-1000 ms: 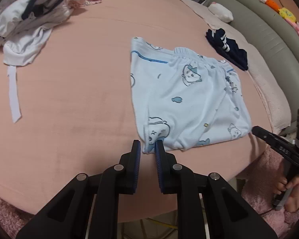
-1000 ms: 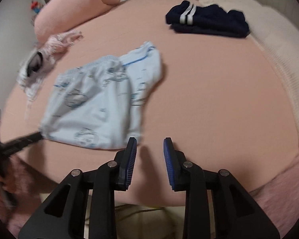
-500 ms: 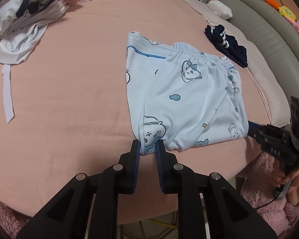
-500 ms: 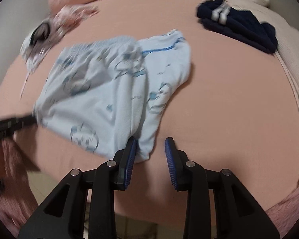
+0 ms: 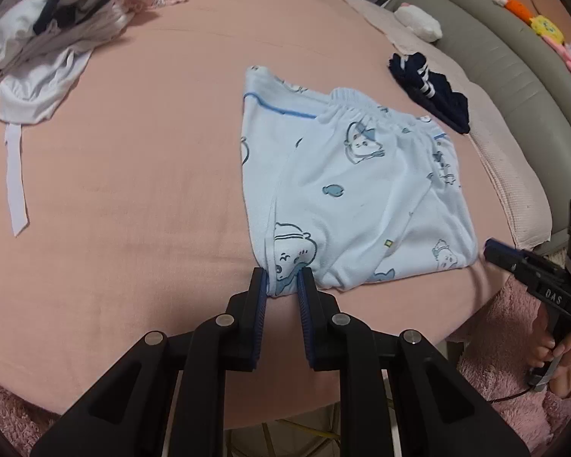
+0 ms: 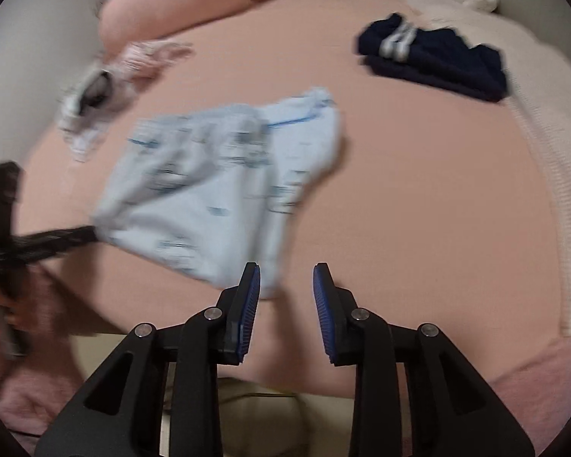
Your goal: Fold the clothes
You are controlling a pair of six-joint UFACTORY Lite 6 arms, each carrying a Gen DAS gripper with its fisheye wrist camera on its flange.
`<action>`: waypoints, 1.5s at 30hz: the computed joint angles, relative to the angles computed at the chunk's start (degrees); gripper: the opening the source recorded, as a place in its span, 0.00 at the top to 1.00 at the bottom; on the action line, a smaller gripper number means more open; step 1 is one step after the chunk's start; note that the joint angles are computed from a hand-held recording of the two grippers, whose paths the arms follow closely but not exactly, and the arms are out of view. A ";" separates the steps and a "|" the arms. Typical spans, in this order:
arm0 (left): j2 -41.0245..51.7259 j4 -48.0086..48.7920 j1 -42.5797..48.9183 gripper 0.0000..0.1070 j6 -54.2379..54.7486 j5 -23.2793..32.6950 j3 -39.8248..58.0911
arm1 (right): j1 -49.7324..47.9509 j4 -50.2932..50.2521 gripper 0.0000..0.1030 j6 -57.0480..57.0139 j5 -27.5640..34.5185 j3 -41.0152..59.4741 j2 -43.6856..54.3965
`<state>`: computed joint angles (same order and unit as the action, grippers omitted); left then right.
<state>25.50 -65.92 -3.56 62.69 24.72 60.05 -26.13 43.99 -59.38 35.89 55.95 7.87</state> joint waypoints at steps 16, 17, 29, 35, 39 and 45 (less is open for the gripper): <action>3.35 -7.54 2.06 0.93 3.81 6.41 2.80 | 4.10 3.16 0.88 3.35 -0.04 4.02 8.94; 0.90 -7.28 0.72 0.94 4.72 3.04 0.97 | 6.73 -0.22 0.89 4.95 -4.43 1.97 6.57; -11.89 -0.76 -0.61 0.95 2.52 -4.46 -7.60 | 14.46 -21.67 0.89 24.34 -18.63 -5.65 -4.28; -9.96 12.66 -3.91 0.95 -8.62 -8.20 -5.17 | 13.81 -27.95 0.89 29.70 -18.62 -5.88 -3.67; -9.55 19.90 -1.88 0.94 -14.49 -1.85 -3.02 | 14.82 -32.96 0.87 32.80 -17.73 -5.72 -3.68; -11.00 7.70 6.37 0.93 -4.41 5.24 -3.52 | 4.59 -12.69 0.77 18.04 -7.26 -2.11 -5.17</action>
